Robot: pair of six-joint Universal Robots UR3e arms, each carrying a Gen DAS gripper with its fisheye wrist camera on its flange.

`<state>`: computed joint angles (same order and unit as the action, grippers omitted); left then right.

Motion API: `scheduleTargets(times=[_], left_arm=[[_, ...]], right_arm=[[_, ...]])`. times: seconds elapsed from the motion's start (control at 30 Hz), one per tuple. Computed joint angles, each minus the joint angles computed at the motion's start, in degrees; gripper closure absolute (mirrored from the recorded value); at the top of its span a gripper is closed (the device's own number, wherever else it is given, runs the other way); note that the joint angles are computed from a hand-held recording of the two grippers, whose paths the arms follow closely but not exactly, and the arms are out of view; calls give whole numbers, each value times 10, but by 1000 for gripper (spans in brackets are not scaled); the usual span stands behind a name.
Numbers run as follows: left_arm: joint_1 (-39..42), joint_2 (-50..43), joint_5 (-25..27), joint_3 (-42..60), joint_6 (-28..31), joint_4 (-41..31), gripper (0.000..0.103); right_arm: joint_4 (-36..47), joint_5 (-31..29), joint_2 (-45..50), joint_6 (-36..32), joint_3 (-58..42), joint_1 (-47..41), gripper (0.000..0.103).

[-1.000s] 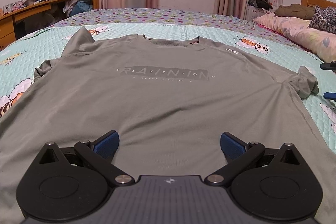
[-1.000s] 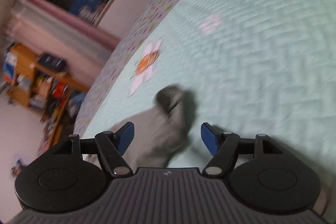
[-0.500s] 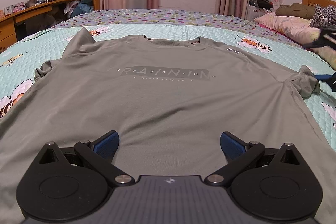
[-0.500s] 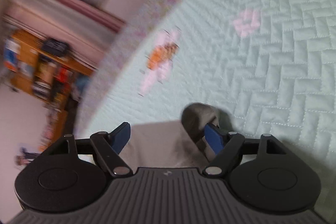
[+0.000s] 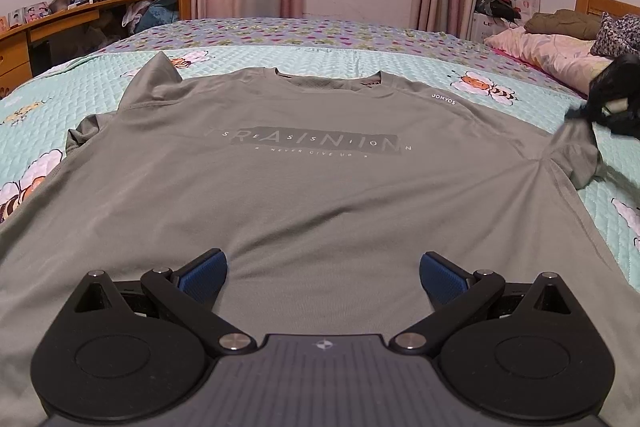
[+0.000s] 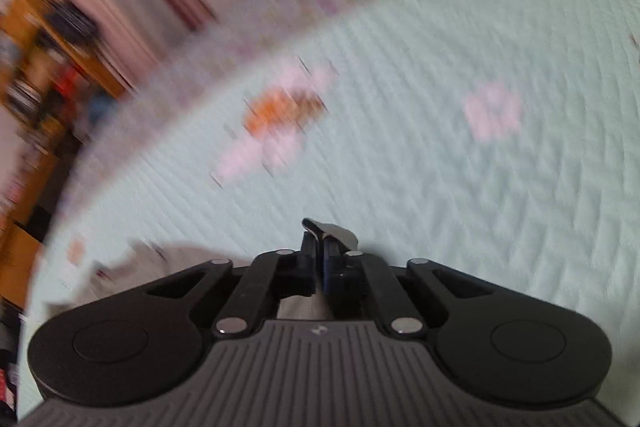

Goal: Fold clothes

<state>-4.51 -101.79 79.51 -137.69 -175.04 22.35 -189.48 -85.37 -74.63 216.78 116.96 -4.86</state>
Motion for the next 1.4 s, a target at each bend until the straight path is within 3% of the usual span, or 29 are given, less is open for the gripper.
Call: scheduleTargets(times=[0.07,0.2,0.23,0.27,0.3,0.37,0.4,0.43,0.47,0.53,0.63,0.73,0.83,0.87,0.93,0.97,1.03,1.17,1.27,1.33,1.4], left_arm=[[0,0,0,0,0,1,0],[-1,-2,2,2,-1,1,0],[-1,-2,2,2,-1,0,0],[-1,-2,2,2,-1,0,0],[-2,-2,3,3,-1,-1,0],[-2,-2,3,4,-1,-1,0],[-2,-2,3,3,-1,-1,0],[-2,-2,3,4,-2,-1,0],[-2,-3,3,4,-2,-1,0],[-2,-3,3,3,-1,0,0],[-5,-4,6,4,-2,0,0],[-8,-4,11,7,-2,-3,0],[-11,-5,15,11,-2,-7,0],[-12,-5,16,11,-2,-7,0],[-13,-6,19,13,-2,-8,0],[-14,-6,20,13,-2,-8,0],[-15,-7,21,14,-2,-8,0],[-15,-8,22,13,-1,-7,0],[-17,-9,25,16,-2,-7,0],[-17,-11,25,17,-2,-7,0],[-16,-10,23,15,-1,-6,0]], right_arm=[[-91,-20,3,-47,15,16,99],[58,-160,29,-135,-84,78,96],[76,-172,37,-146,-96,84,93],[65,-149,38,-133,-83,74,87],[39,-111,35,-113,-59,57,74],[-83,-10,41,-35,17,8,48],[-159,37,45,12,60,-18,39],[-217,87,48,41,99,-47,38],[-268,139,52,63,134,-78,38],[-319,181,35,35,200,-108,38],[-285,212,-3,-45,247,-117,38],[-230,210,-47,-112,276,-95,38],[-235,191,-50,-152,288,-71,39],[-234,182,-50,-163,286,-64,40],[-208,159,-55,-193,270,-47,55],[-180,146,-61,-215,259,-38,73],[-141,126,-68,-255,242,-21,94],[-96,25,-96,-326,209,42,96],[-30,-189,-104,-467,133,165,96],[20,-202,-138,-518,126,175,96],[110,-155,-188,-526,139,142,96]])
